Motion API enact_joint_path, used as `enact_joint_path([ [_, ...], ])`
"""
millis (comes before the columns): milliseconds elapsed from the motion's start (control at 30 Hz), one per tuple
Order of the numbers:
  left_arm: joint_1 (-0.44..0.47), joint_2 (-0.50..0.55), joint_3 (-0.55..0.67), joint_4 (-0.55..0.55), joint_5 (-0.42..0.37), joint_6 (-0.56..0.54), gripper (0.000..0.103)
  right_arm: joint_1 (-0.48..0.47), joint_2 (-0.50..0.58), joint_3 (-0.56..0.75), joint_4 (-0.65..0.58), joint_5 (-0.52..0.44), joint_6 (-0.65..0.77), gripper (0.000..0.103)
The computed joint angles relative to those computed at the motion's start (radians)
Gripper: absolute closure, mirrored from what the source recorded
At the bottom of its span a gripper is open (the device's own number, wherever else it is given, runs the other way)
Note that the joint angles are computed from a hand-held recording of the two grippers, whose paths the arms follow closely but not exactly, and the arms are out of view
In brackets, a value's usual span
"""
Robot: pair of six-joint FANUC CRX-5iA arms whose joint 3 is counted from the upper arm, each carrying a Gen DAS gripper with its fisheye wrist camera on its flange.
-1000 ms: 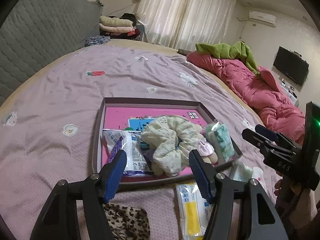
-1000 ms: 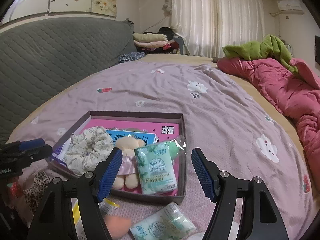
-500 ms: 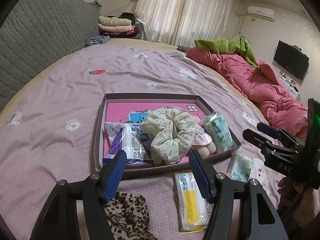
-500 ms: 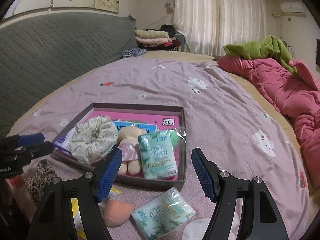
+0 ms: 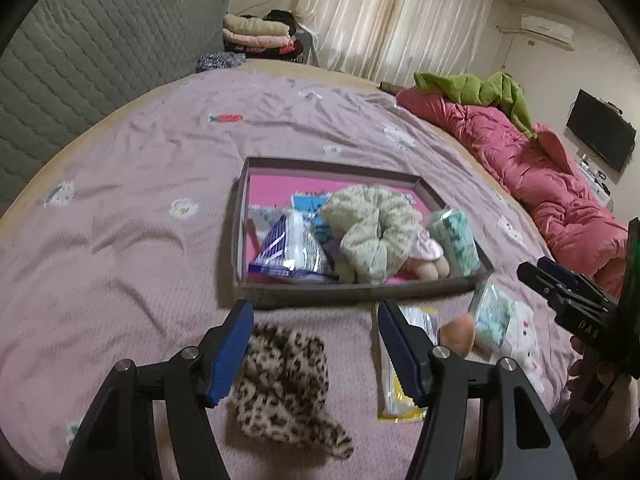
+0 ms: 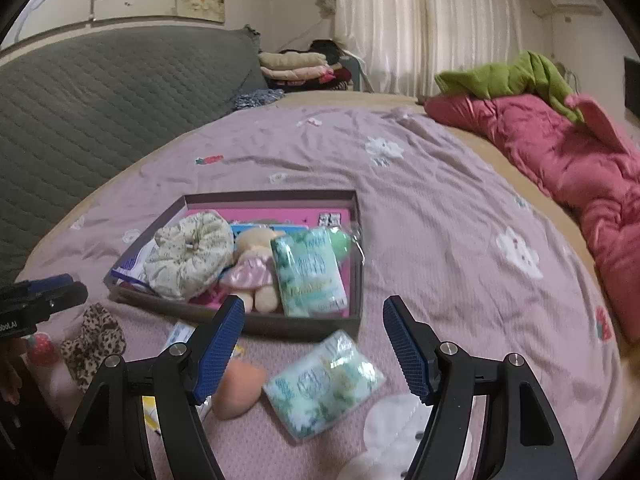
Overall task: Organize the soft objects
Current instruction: 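Move left tool to the leopard-print scrunchie while right tool grasps the second tissue pack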
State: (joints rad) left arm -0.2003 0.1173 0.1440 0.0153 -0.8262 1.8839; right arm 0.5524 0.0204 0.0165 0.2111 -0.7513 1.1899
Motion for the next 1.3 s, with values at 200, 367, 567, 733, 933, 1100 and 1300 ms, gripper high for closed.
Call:
enact_joint_path([
  [200, -0.018, 0.005, 0.016, -0.042, -0.096, 0.033, 0.039, -0.023, -0.020, -0.001, -0.075, -0.051, -0.012, 0.030],
  [367, -0.020, 0.021, 0.024, -0.048, -0.166, 0.063, 0.039, -0.026, -0.032, -0.016, -0.083, -0.087, -0.036, 0.030],
  [567, -0.019, 0.039, 0.025, -0.041, -0.200, 0.066, 0.039, -0.039, -0.022, -0.012, -0.116, -0.130, -0.039, 0.030],
  [733, -0.012, 0.055, 0.023, -0.032, -0.209, 0.075, 0.039, -0.054, -0.001, 0.003, -0.160, -0.141, -0.048, 0.030],
  [933, -0.003, 0.077, 0.029, -0.026, -0.202, 0.086, 0.039, -0.057, 0.039, 0.035, -0.187, -0.133, -0.072, 0.030],
  [1100, -0.024, 0.109, 0.071, -0.078, -0.218, 0.106, 0.039, -0.042, 0.079, 0.048, -0.134, -0.120, -0.149, 0.030],
  [1300, -0.035, 0.129, 0.097, -0.107, -0.220, 0.108, 0.039, -0.026, 0.142, 0.084, -0.071, -0.170, -0.223, 0.030],
])
